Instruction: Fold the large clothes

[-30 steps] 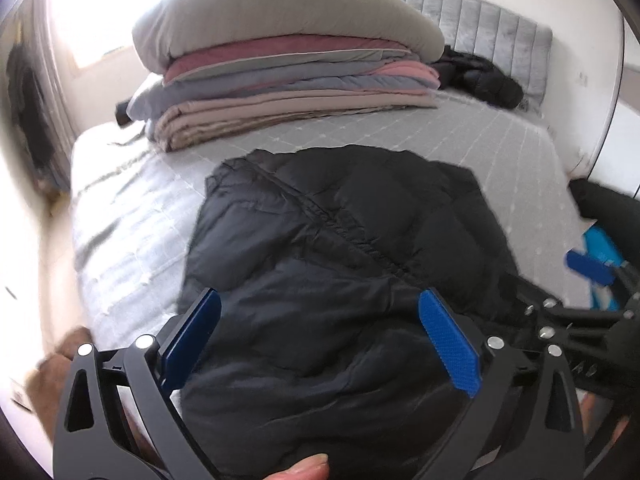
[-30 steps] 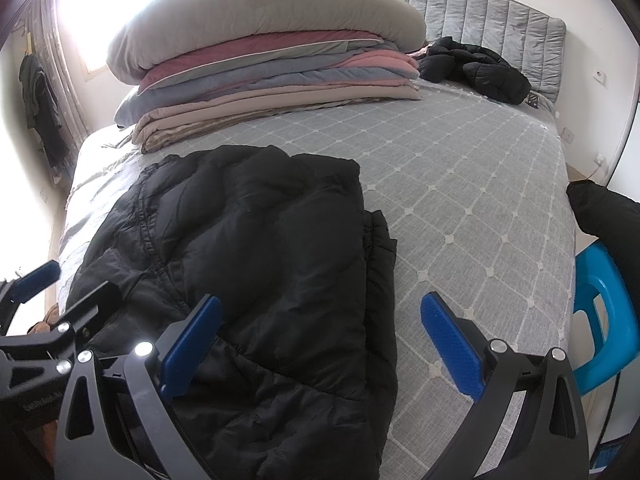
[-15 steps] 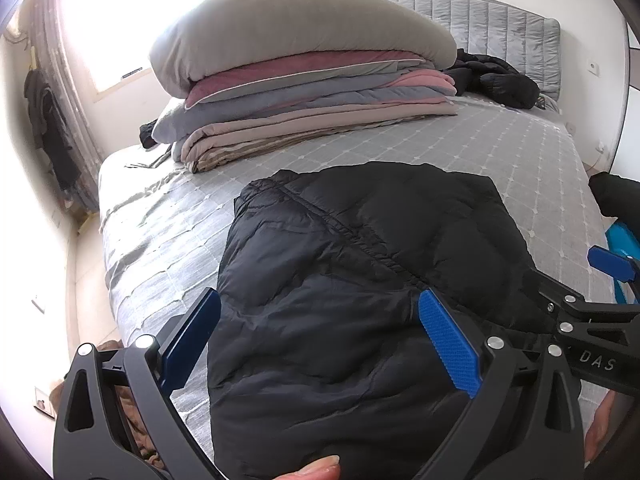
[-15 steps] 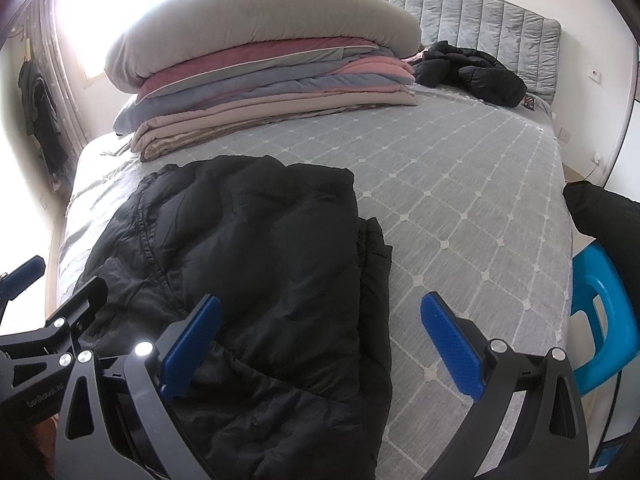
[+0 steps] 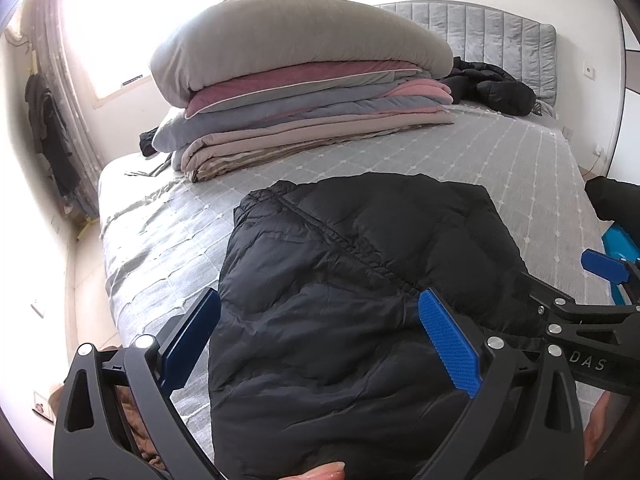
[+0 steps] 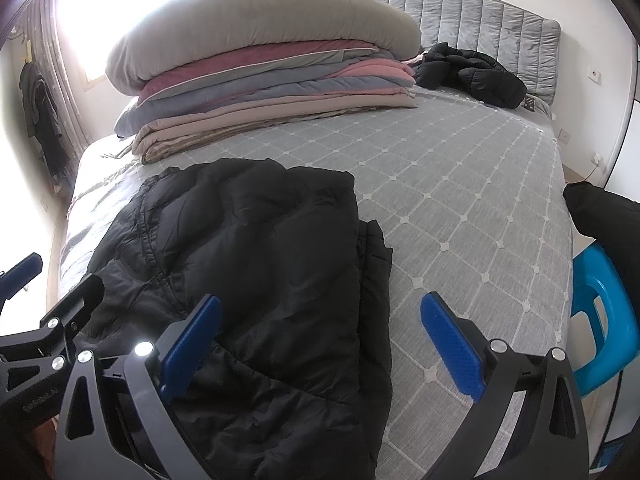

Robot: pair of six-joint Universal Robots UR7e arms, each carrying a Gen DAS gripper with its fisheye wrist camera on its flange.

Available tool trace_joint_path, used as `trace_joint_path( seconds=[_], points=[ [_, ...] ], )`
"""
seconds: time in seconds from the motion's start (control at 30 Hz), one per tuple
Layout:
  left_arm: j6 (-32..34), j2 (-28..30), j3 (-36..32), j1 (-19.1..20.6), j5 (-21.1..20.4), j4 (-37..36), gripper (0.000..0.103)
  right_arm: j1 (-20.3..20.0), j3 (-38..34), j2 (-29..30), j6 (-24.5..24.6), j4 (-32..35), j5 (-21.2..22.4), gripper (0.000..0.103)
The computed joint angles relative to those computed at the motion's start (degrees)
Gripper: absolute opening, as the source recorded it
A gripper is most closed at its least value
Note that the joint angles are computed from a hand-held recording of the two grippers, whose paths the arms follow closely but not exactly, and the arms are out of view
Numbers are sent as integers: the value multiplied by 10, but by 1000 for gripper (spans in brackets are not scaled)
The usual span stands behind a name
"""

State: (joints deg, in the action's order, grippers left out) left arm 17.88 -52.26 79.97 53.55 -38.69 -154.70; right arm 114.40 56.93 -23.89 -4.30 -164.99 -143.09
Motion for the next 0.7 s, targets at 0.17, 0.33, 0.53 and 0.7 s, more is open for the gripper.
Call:
trace_joint_path(
  seconds=[0.17,0.33,0.53,0.7],
  points=[
    [8,-1,5,-3,1,-13,95,0,-1,0,-3,-4,1,96],
    [12,-1,6,-4,2,-16,95,0,-2,1,-4,-4,2,96],
    [3,-7,5,-2,-6,-5,95,0,-4,2,-4,-1,-1,96],
    [-37,-16,-3,5,-35,22,95,3,-13,11,-25,-20,-20,96]
  ],
)
